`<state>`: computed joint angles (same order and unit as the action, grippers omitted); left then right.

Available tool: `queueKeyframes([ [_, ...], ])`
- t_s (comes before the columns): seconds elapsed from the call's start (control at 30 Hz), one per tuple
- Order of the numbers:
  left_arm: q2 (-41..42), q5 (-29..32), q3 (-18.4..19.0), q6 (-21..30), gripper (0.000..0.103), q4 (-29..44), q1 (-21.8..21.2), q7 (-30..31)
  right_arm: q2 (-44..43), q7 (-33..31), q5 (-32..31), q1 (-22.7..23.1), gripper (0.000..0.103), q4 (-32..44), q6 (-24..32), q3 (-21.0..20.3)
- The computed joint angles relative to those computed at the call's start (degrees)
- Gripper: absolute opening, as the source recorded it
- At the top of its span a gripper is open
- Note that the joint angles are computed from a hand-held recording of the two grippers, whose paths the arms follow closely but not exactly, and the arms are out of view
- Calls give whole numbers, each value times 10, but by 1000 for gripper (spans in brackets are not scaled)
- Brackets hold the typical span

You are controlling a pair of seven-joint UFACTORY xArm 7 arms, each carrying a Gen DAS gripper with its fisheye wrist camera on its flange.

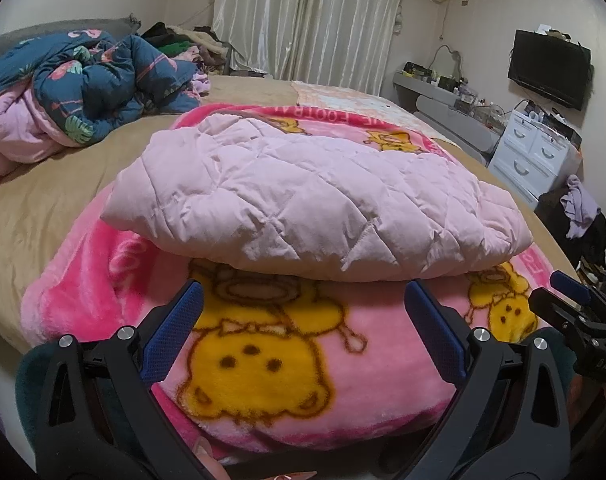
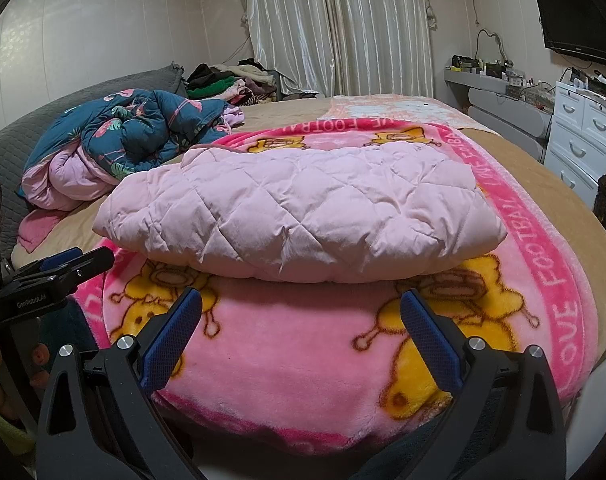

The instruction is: Fold large clothes

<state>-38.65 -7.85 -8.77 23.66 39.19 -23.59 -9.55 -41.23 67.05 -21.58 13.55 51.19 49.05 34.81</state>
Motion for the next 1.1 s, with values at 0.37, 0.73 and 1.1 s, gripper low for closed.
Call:
queueKeyframes([
  [0.37, -1, 3, 0, 0, 94, 0, -1, 0, 1, 1, -1, 2, 99, -1, 0, -2],
  [0.73, -2, 5, -2, -2, 94, -2, 0, -1, 3, 2, -1, 3, 99, 0, 1, -1],
  [1.1, -3, 6, -1, 1, 94, -1, 0, -2, 3, 3, -2, 4, 99, -1, 1, -1],
])
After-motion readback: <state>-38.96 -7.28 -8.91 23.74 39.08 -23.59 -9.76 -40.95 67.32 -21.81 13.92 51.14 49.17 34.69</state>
